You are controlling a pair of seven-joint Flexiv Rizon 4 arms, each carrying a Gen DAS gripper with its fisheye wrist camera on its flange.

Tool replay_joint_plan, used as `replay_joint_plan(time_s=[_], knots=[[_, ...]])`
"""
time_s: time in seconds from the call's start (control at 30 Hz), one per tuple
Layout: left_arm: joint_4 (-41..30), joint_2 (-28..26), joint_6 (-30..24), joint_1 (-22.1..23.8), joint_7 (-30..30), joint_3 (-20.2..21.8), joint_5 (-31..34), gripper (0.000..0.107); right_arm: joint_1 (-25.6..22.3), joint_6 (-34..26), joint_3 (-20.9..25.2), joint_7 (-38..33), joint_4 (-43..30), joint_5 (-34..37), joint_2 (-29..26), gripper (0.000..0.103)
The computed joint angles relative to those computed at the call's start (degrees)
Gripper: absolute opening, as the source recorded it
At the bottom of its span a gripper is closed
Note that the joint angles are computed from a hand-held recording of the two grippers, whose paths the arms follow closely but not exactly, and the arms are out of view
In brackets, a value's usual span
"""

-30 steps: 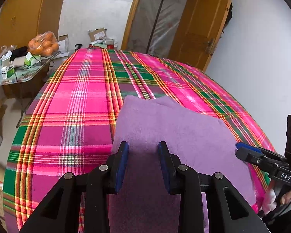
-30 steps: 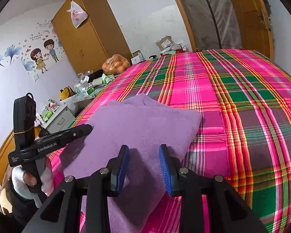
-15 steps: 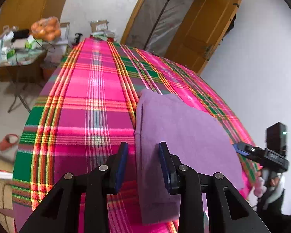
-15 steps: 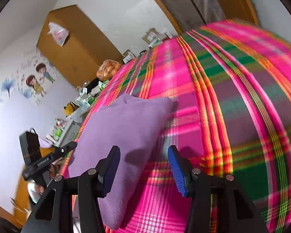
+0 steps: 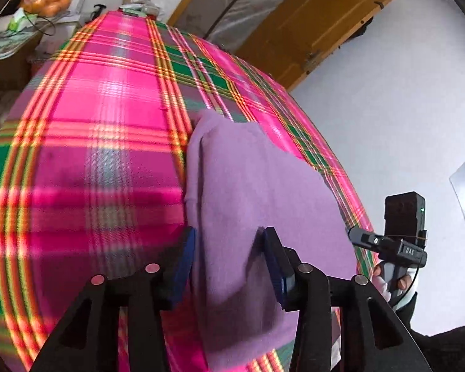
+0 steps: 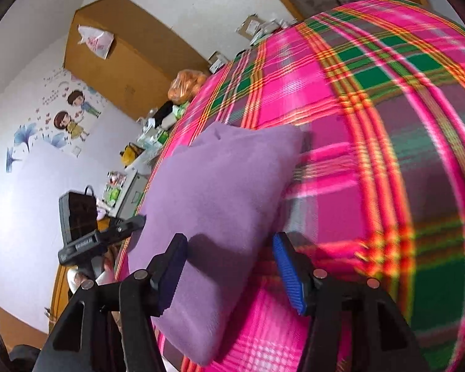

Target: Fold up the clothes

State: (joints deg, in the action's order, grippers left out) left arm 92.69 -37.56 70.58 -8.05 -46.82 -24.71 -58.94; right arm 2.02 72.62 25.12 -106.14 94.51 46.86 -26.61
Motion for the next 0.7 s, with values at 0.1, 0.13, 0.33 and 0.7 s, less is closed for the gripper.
replay_joint_plan(time_s=[0.1,0.13,0.33,0.7], knots=[[-2.55,-1.67,-2.38,0.40,-0.93,-0.27,0.54,0.051,0.77,0.08,-0.30,0.69,-1.51,-0.72,-1.28,0.061],[-2.26,-1.69,-2.20,0.92,0.02,-1.19,-0.75,0.051,0.73,0.19,-0.16,0.83,-1.81,-0.69,-1.56,0.062],[2.74,1.31,-1.47,1.86,9.08,-3.91,-11.27,0.050,-0.12,-0.71,0.92,0.43,-0.76,-0.70,-0.77,0.060],[2.42,2.30,-0.29,-3.40,13.38,1.00,-16.59,0.030,1.86,2.65,0.17,0.04,-0.37,-1.75,-0.60,0.034]])
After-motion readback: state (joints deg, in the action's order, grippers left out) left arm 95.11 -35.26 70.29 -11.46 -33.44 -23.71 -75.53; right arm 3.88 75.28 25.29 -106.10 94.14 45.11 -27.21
